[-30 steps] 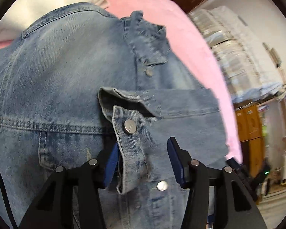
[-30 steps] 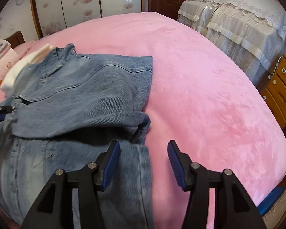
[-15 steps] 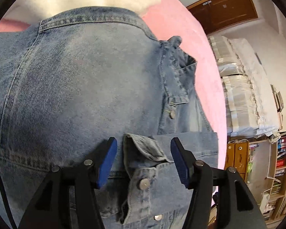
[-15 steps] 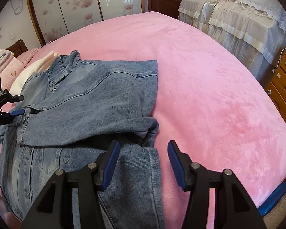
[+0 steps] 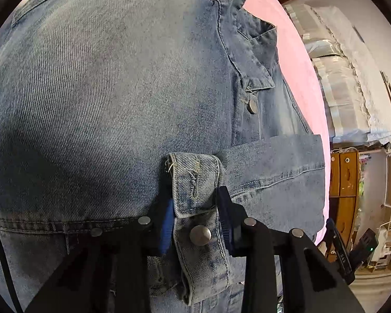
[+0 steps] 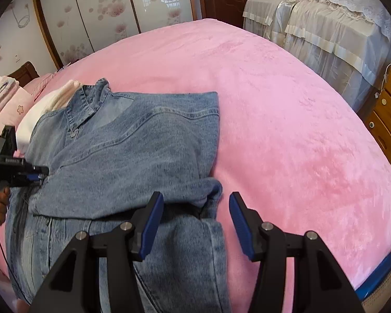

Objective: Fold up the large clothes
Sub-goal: 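Regrasp the cuff with the left tool and straighten the sleeve along the jacket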

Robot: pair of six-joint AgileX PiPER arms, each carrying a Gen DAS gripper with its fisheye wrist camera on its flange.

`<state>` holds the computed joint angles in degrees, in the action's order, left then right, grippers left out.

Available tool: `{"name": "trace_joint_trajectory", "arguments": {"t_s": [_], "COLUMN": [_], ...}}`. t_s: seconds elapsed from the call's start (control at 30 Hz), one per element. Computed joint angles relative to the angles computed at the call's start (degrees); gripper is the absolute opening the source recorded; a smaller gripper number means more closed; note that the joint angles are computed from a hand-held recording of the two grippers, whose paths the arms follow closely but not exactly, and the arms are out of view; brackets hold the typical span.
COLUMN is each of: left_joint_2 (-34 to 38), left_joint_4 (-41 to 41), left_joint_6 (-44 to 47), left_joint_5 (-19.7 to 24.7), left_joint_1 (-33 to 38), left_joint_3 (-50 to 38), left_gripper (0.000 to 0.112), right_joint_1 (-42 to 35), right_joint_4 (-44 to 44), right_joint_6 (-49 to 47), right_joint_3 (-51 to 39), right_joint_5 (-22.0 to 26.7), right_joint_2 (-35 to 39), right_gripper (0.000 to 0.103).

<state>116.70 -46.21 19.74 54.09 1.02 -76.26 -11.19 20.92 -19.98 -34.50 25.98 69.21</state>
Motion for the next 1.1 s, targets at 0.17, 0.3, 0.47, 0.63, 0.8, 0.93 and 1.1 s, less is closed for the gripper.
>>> {"name": "trace_joint_trajectory", "arguments": {"t_s": [0.17,0.3,0.47,0.63,0.8,0.93,1.1], "left_joint_2": [3.14,0.47,-5.39,-9.62,-9.36,-2.05,4.99], "left_joint_4": [-11.01,-8.05,2.16,9.22,16.8,22.5,27.33], "left_joint_6": [5.23,5.44,-2.63,-9.47,-13.8,-18.88,-23.35], "left_joint_5": [1.44,-1.8,-5.92,-6.07,-6.76,-4.37,-3.38], "left_joint_1": [4.18,2.02,-3.42,-5.77,-7.06,-6.79,-6.79], "left_joint_3": [2.33,3.44,2.2,-3.19,-12.87,-20.15,-22.5], "left_gripper": [0.03,0.021,0.009,0.008,0.008,0.008,0.019], "right_joint_1": [-0.58,-4.19,-3.39,-1.94,1.63,-0.35,0.66], "right_joint_4": [2.51,11.33,2.1,1.53,-9.27,-4.0,-11.51], "right_joint_6": [-3.34,-11.65,-0.26,1.87,7.6,5.6,13.64], "right_joint_3": [-6.09,-17.52,-35.87,-44.76,-41.43,-38.79,-42.44], "right_joint_5": [-1.26,2.69,8.38,11.11,3.99,-0.92,1.23], "right_joint_2": [6.11,17.75,34.97,43.7,40.77,38.7,44.19], "right_gripper": [0.053,0.053,0.053,0.031,0.004,0.004,0.008]}}
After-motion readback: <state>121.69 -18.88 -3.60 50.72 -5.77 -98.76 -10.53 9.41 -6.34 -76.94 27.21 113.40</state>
